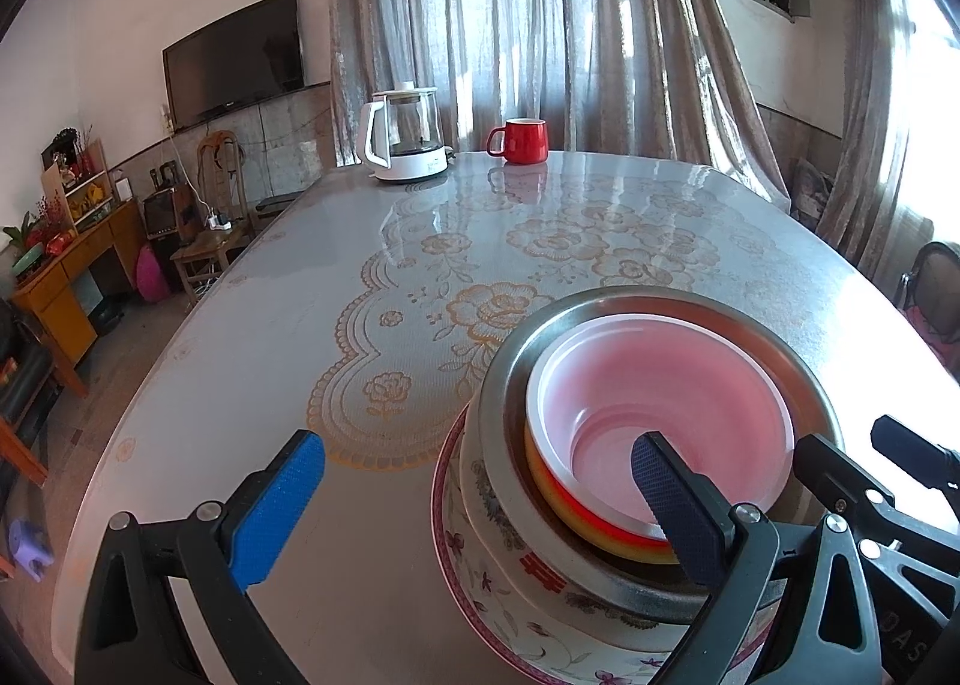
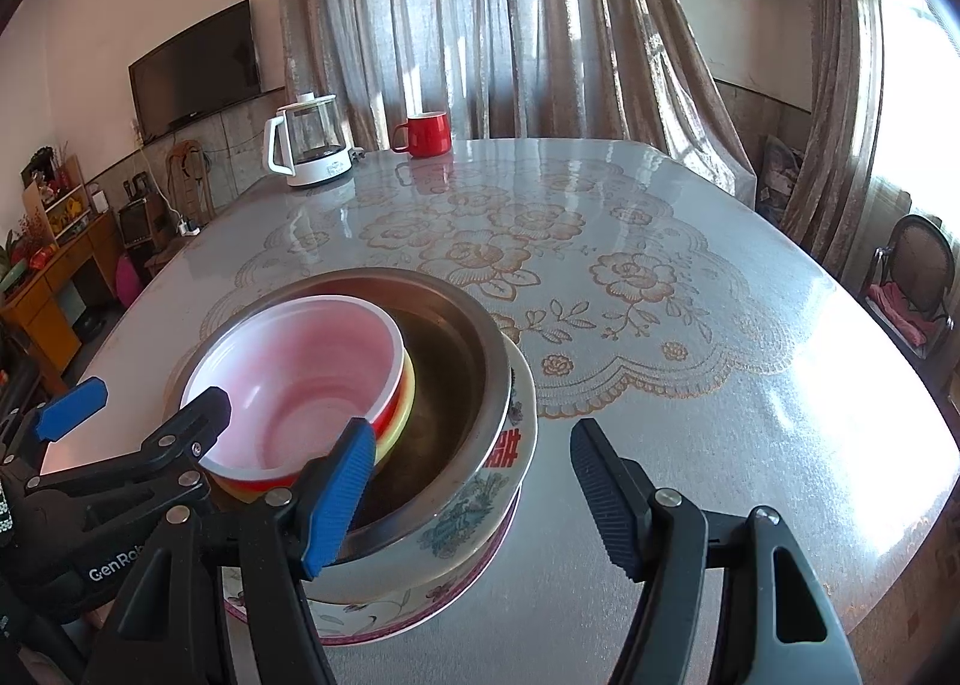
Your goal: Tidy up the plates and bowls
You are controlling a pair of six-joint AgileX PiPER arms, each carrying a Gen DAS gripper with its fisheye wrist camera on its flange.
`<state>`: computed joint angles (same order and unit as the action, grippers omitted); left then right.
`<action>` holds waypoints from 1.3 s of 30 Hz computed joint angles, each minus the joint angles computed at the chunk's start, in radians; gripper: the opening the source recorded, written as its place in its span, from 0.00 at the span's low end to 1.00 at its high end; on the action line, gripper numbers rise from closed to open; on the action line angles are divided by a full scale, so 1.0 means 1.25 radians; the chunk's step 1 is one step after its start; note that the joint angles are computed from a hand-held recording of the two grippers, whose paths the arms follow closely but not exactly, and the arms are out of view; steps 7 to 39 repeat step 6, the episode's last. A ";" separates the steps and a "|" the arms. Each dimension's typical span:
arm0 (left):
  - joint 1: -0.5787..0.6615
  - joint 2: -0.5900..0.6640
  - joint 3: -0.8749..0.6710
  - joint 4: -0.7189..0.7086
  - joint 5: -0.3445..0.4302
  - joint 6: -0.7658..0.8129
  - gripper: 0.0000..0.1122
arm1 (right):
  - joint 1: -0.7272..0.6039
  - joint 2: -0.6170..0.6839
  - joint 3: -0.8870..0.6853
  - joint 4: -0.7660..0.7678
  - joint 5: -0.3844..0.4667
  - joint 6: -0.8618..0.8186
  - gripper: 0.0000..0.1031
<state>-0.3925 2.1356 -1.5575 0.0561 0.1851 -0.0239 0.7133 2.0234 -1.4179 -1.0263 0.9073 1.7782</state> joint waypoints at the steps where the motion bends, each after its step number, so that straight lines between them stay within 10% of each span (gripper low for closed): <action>1: 0.001 0.000 0.000 -0.011 -0.003 0.011 0.91 | 0.000 0.000 0.000 0.000 0.000 0.000 0.67; 39: 0.008 0.004 -0.010 -0.095 0.001 0.088 0.90 | -0.005 -0.006 0.008 -0.020 -0.017 0.010 0.67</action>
